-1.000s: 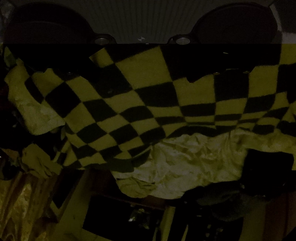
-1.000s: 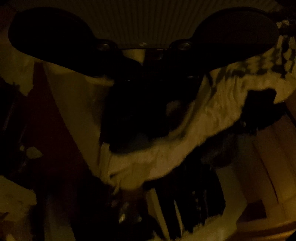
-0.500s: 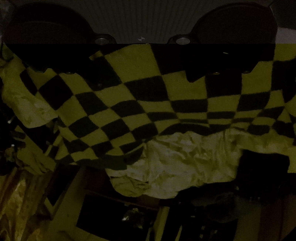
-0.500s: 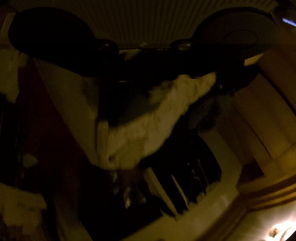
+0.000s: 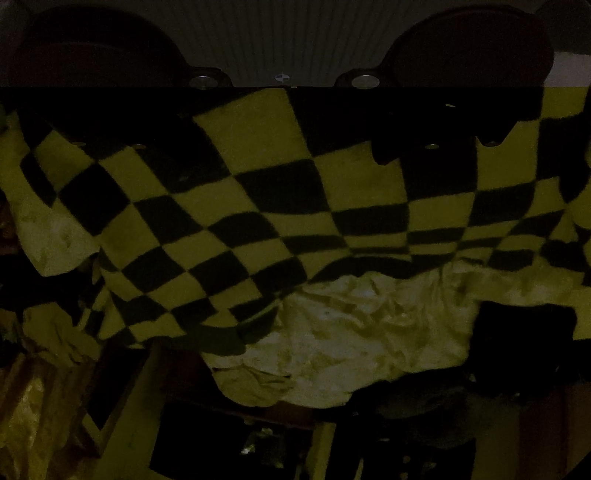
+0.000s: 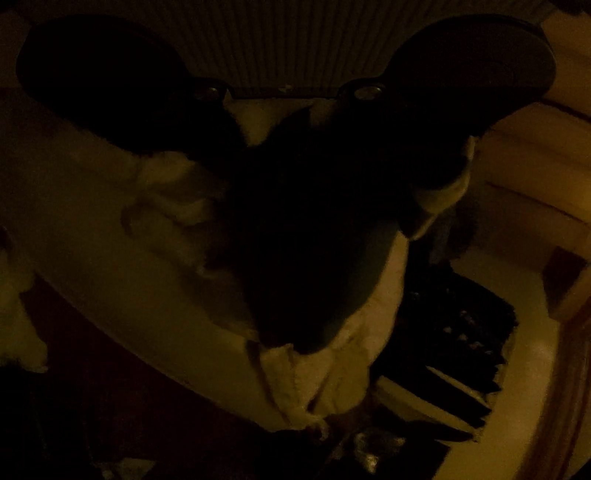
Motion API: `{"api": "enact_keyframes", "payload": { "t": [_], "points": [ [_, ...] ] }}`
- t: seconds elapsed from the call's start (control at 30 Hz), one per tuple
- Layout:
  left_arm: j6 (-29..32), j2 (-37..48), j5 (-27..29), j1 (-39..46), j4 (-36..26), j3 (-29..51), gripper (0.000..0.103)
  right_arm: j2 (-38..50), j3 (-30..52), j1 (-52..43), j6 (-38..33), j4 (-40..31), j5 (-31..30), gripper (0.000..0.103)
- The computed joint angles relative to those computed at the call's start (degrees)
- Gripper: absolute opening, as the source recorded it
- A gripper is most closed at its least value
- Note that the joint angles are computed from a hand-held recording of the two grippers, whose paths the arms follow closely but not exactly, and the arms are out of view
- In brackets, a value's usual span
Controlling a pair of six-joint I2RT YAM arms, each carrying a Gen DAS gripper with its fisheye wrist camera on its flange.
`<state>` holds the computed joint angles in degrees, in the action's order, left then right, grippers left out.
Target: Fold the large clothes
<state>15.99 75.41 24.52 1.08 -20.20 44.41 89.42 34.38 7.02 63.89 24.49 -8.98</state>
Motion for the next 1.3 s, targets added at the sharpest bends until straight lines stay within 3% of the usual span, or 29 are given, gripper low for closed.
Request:
{"api": "enact_keyframes", "payload": {
  "t": [0.1,0.2,0.37,0.5,0.6,0.7,0.87,0.97,1.1,1.2,1.3],
  "points": [
    [0.39,0.32,-0.13,0.05,-0.11,-0.01,0.103,-4.28,-1.92,0.85,-3.39,0.57,2.29,0.007],
    [0.34,0.51,0.07,0.14,-0.46,0.28,0.103,-13.85,-4.64,0.14,-5.67,-1.81,5.85,0.007],
    [0.31,0.76,0.49,0.15,-0.87,1.04,0.103,-36.02,-6.32,-5.06,-13.84,-14.42,16.82,0.007],
    [-0.22,1.5,0.93,0.51,-0.86,1.7,0.103,-46.5,-4.1,-18.9,-17.01,-24.21,11.74,0.007],
    [-0.51,1.92,0.66,0.43,-0.54,1.95,0.103,-46.48,-4.67,-26.61,-18.03,-23.53,6.5,0.007],
    [-0.1,2.28,0.05,0.2,-0.44,1.9,0.103,-40.76,-6.44,-27.05,-19.32,-17.77,5.12,0.007],
    [0.84,3.05,-1.11,-0.35,-0.39,2.18,0.103,-30.48,-12.55,-26.04,-19.78,0.24,2.66,0.007],
    [0.8,3.46,-1.33,-0.46,-0.04,2.22,0.103,-27.64,-13.95,-26.54,-17.11,5.04,-1.19,0.007],
    [0.51,3.44,-1.53,-0.7,0.4,1.87,0.103,-24.63,-14.2,-28.08,-15.15,17.19,-10.75,0.007],
    [0.44,3.23,-1.13,-0.49,0.53,1.65,0.103,-20.49,-14.39,-30.66,-7.96,33.69,-21.45,0.008],
    [-0.71,3.36,0.13,0.27,0.64,1.82,0.103,-10.75,-12.56,-32.2,6.84,58.98,-32.75,0.008]
  ]
}}
